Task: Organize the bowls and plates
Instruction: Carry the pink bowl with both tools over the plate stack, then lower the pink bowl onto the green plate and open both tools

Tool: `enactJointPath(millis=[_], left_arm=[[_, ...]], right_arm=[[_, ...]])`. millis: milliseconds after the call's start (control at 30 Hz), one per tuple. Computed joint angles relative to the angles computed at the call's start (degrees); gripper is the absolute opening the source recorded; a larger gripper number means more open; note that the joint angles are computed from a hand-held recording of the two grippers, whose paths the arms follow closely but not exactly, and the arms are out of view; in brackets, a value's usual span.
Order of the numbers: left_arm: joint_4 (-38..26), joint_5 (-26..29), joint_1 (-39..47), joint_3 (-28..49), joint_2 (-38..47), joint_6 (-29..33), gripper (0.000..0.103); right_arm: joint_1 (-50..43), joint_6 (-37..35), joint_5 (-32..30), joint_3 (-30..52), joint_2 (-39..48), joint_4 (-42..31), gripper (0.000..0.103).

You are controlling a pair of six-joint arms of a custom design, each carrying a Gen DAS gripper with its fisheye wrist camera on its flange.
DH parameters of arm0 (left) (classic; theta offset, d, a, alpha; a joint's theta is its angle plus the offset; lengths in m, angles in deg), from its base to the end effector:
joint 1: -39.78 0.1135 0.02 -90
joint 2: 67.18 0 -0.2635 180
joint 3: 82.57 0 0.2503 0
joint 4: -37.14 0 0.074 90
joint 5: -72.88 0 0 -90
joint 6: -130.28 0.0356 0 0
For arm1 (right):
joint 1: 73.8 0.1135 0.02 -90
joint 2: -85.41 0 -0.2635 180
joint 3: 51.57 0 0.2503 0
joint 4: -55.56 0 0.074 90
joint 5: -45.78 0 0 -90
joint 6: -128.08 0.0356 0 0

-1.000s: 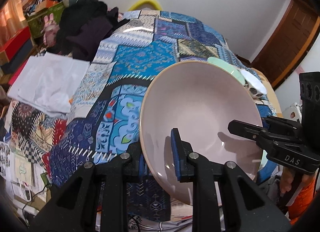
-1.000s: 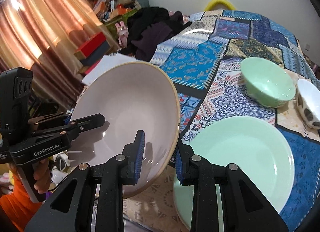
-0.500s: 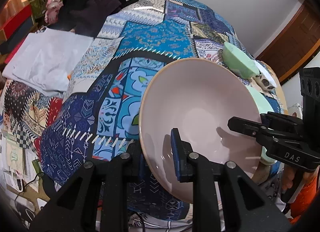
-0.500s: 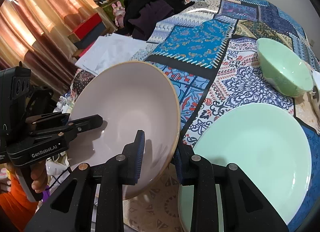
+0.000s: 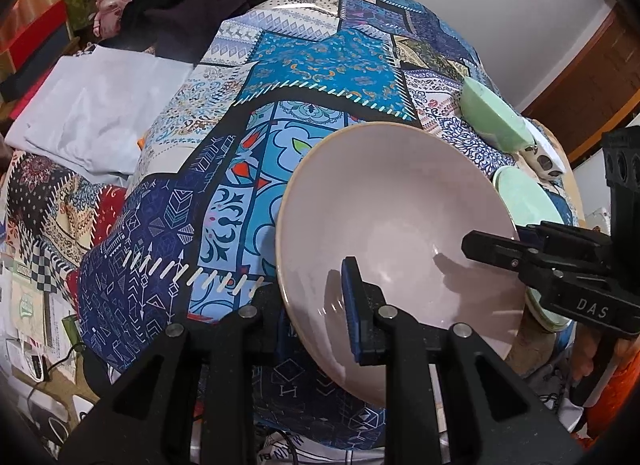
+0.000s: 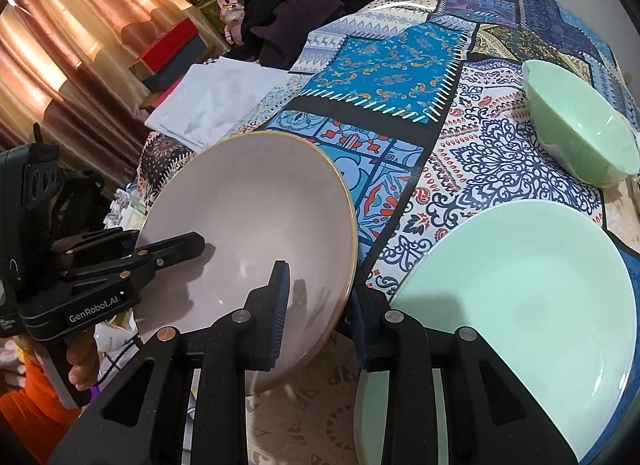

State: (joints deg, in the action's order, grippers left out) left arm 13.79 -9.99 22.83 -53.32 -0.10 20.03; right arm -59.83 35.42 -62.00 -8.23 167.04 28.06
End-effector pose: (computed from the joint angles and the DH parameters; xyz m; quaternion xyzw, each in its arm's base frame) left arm 0.1592 -0.0531 0.1069 -0.0124 0.9667 -0.1363 0.2162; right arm 0.2131 0.0642 0.1207 -0.1718 0.9512 0.1708 0.1913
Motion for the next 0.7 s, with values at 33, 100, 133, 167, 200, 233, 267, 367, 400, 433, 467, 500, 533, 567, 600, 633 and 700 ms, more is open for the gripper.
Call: enactJointPath(millis=[33, 100, 133, 167, 200, 233, 267, 367, 400, 433, 467, 500, 533, 567, 600, 633, 700], left_arm=[[0.2, -0.68, -0.5, 0.06, 0.23, -0.23, 0.022], [0.34, -2.02, -1.52, 0.19, 0.53, -0.87, 0.022], [0.38, -2.37, -1.76, 0.26, 0.63, -1.05, 0.022], [0.34, -2.34, -1.67, 0.26, 0.62, -1.07, 0.022], [0.2, -2.2, -1.53, 0.27, 0.5, -1.19, 0.022], [-0.16, -2.17, -1.4, 0.31, 0.14, -1.37, 0.022], [-0.66, -2.41, -1.42, 0.39, -0.35, -1.47, 0.022], [-3.02, -4.32, -2.07, 0.69, -2.81, -1.85, 0.023], [-4.08, -4.92, -2.15, 0.91, -3.86, -1.96, 0.023], [-5.32, -5.26, -1.91, 1.19, -5.04, -1.98, 0.023], [-6.46, -5.48, -1.65, 1.47, -6.16, -2.0, 0.023], [-7.43, -5.68, -1.42, 1.72, -7.06, -1.98, 0.024], [-8.75, -6.16, -1.22, 2.14, -8.3, -2.02, 0.025], [-9.66, -6.54, -1.21, 2.45, -9.19, -2.1, 0.026], [-10.76, -7.03, -1.28, 2.9, -10.17, -2.19, 0.026], [-11.97, -7.6, -1.52, 3.43, -11.31, -2.31, 0.027], [-13.77, -8.69, -2.28, 4.45, -12.99, -2.6, 0.032]], right_arm=[[-0.14, -0.03, 0.02, -0.02, -0.24, -0.05, 0.027], [-0.67, -0.24, -0.3, 0.01, -0.69, -0.44, 0.028], [-0.97, -0.34, -0.56, -0.01, -0.78, -0.5, 0.028], [-1.25, -0.45, -0.84, -0.05, -1.0, -0.63, 0.028], [-1.48, -0.58, -0.99, -0.18, -1.28, -0.71, 0.028], [-1.57, -0.62, -1.05, -0.3, -1.67, -0.83, 0.028], [-1.84, -0.73, -1.24, -0.46, -2.22, -0.98, 0.028], [-2.56, -1.11, -1.87, -0.71, -3.58, -1.64, 0.028], [-2.88, -1.36, -2.09, -0.73, -4.06, -1.97, 0.028], [-3.07, -1.48, -2.25, -0.78, -4.5, -2.2, 0.028], [-3.51, -1.7, -2.58, -0.93, -5.41, -2.61, 0.028], [-3.88, -1.95, -2.9, -0.99, -6.06, -3.0, 0.028], [-4.28, -2.28, -3.29, -0.96, -6.74, -3.46, 0.028], [-4.84, -2.69, -3.74, -0.99, -7.91, -4.14, 0.028], [-5.16, -2.96, -3.88, -0.97, -8.82, -4.65, 0.028], [-5.75, -3.44, -4.07, -0.99, -10.39, -5.43, 0.028], [-7.18, -4.62, -4.65, -0.7, -12.71, -6.87, 0.028]])
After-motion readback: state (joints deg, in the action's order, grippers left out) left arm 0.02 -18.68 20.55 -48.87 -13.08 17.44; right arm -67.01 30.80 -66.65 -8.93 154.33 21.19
